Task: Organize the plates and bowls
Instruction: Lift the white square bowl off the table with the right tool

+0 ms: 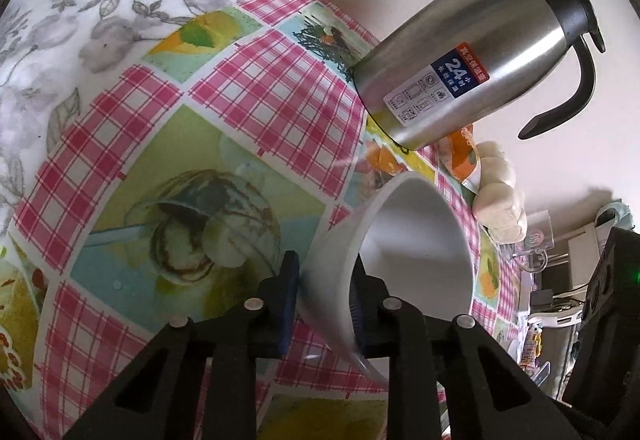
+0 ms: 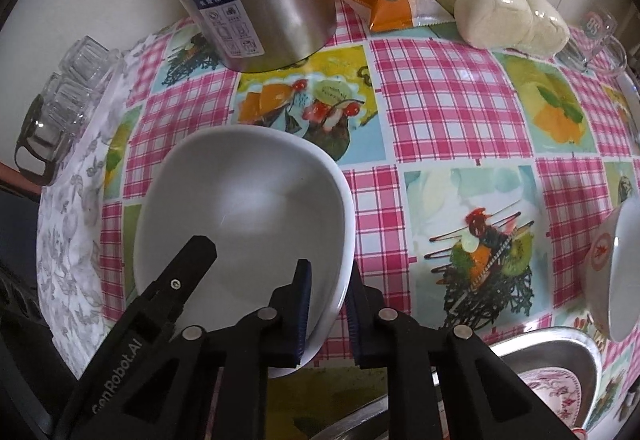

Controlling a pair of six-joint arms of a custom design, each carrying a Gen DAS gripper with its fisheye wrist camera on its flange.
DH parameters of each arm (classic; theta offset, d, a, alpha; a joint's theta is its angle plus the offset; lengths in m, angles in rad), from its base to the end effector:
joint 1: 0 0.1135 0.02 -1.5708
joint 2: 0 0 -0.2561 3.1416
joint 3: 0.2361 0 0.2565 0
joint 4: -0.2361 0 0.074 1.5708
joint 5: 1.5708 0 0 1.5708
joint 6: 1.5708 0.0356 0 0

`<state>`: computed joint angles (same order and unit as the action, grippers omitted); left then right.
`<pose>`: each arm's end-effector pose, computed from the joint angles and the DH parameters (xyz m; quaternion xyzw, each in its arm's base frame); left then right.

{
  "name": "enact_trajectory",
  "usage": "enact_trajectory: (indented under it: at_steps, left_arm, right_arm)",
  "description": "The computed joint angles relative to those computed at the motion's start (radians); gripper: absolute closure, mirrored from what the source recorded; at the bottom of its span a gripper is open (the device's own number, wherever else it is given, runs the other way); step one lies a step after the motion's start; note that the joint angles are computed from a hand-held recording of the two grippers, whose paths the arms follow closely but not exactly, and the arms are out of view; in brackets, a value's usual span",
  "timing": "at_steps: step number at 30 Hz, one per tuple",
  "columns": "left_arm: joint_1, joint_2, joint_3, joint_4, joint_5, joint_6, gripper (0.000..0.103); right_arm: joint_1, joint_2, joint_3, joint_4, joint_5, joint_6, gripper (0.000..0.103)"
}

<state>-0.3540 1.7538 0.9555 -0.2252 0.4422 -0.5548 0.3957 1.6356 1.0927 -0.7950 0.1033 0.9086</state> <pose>0.3126 -0.1318 0.1379 -0.0352 0.9406 -0.3055 0.1442 0.2841 0.1147 0.1851 0.2574 0.9579 0.0297 0.1233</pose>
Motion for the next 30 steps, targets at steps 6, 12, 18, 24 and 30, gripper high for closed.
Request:
enact_trajectory:
  at_steps: [6,12,18,24,30]
  left_arm:
    - [0.030,-0.024,0.003,-0.061,-0.033,0.015,0.085]
    - [0.070,-0.020,-0.001,-0.097,-0.046,0.035,0.086]
    - [0.085,-0.026,-0.011,-0.124,-0.042,0.044,0.085]
    - [0.098,-0.078,-0.060,-0.146,-0.042,0.039,0.086]
    - [0.128,-0.162,-0.108,-0.188,-0.047,0.066,0.086]
  right_arm:
    - [0.034,0.006,0.007,0.003,-0.017,0.001,0.088]
    - [0.093,0.043,0.042,-0.006,-0.015,-0.011,0.088]
    - [0.133,0.050,0.048,-0.018,-0.011,-0.020,0.088]
    - [0.163,0.031,0.025,-0.013,-0.013,0.004,0.088]
    - [0.214,-0.010,-0.011,0.003,-0.022,0.054,0.088]
